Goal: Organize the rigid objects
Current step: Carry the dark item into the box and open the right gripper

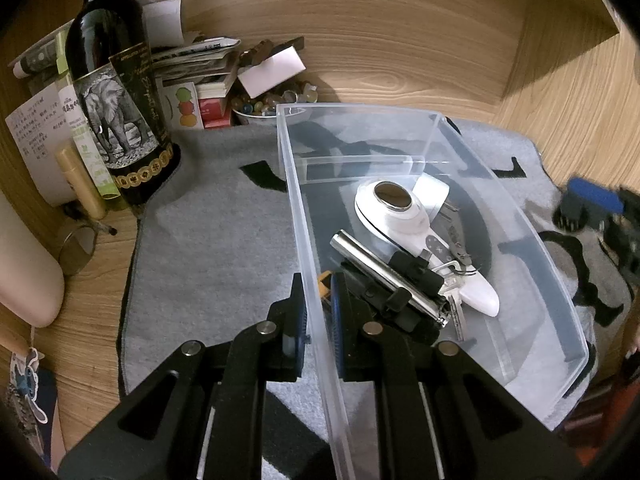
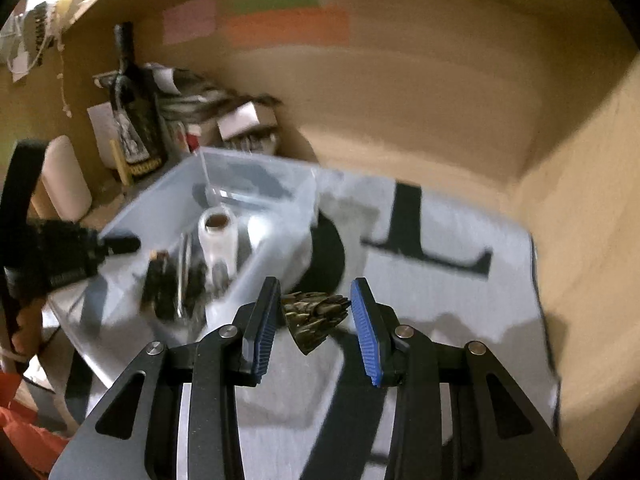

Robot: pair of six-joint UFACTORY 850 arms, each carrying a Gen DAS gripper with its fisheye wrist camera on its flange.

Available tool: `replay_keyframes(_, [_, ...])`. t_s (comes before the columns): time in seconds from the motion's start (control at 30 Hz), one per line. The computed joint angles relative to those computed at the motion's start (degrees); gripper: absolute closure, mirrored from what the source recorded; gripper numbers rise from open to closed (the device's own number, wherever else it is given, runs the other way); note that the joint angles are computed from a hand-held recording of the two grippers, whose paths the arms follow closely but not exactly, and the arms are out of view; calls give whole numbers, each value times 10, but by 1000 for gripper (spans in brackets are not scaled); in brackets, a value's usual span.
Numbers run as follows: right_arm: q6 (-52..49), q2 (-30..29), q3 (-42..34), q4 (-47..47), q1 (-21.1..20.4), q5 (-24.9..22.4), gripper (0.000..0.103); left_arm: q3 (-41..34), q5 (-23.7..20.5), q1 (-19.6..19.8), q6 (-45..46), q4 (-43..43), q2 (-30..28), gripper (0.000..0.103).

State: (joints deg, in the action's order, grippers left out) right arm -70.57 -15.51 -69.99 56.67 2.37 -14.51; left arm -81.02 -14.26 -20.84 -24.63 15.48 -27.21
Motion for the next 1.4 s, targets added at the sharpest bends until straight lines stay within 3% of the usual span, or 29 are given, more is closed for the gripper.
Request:
replay_keyframes(0.3, [-77, -35, -58, 41, 28, -26, 69, -2, 1, 3, 40, -45, -1, 92])
replay_keyframes(0.73, [90, -117, -153, -160, 59, -106, 69, -3, 4, 4, 42, -51, -2, 92])
replay_keyframes(0.93, [125, -130, -166, -199, 64, -122, 69, -3, 4, 4, 29, -41, -1, 92])
replay_keyframes(1.13, [105, -117, -155, -163, 56, -119, 56, -2, 4, 3, 7, -18, 2, 92])
replay_keyframes(1.23, [72, -97, -133, -119, 48, -108, 46, 0, 1, -3, -70, 62, 7, 92])
replay_keyframes(1.3, [42, -83, -117, -84, 41, -98, 38, 0, -5, -8, -123, 120, 10, 84])
replay_keyframes(1.4, [-16, -56, -88, -17, 32, -84, 29, 10, -6, -16, -237, 234, 22, 57])
